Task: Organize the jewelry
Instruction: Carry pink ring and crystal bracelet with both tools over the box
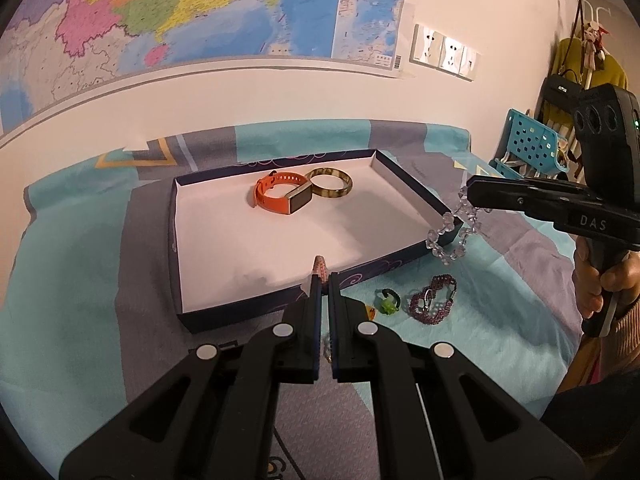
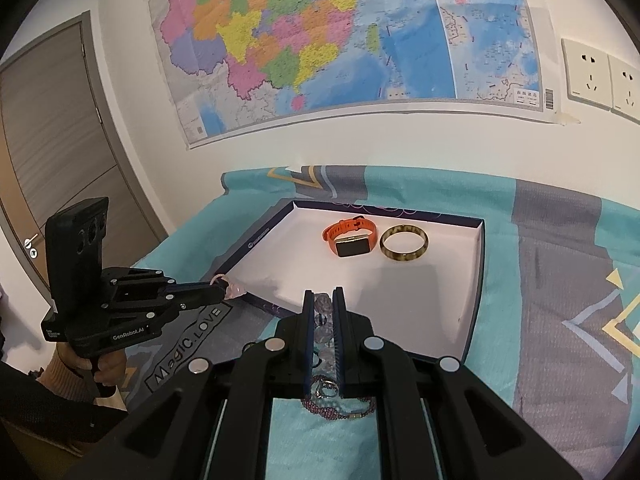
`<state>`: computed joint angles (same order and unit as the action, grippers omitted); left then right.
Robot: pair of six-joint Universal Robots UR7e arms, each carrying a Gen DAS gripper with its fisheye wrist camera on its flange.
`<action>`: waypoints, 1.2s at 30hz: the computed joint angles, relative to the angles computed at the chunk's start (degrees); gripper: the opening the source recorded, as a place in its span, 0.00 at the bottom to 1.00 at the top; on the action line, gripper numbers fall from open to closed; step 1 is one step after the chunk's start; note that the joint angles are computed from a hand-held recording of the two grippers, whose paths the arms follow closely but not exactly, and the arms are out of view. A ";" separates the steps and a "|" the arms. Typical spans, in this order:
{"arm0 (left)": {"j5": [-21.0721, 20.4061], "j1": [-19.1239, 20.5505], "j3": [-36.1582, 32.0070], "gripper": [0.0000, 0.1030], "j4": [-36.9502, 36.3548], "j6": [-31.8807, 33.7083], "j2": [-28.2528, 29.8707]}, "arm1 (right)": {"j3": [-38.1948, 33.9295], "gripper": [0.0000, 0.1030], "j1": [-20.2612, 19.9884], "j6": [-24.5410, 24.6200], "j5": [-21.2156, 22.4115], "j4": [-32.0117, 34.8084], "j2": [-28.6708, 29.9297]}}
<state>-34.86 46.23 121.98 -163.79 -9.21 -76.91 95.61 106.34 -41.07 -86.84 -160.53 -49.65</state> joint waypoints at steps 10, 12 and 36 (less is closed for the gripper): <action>-0.06 0.23 -0.80 0.04 -0.16 0.86 0.45 | -1.13 0.07 0.21 0.23 -0.25 -0.29 0.81; -0.05 0.31 -0.95 0.04 -0.35 1.18 0.55 | -1.51 0.07 0.21 0.27 -0.20 -0.27 0.97; -1.50 3.57 -6.14 0.04 -0.05 4.49 3.63 | -10.01 0.07 0.99 2.79 -0.14 3.67 6.09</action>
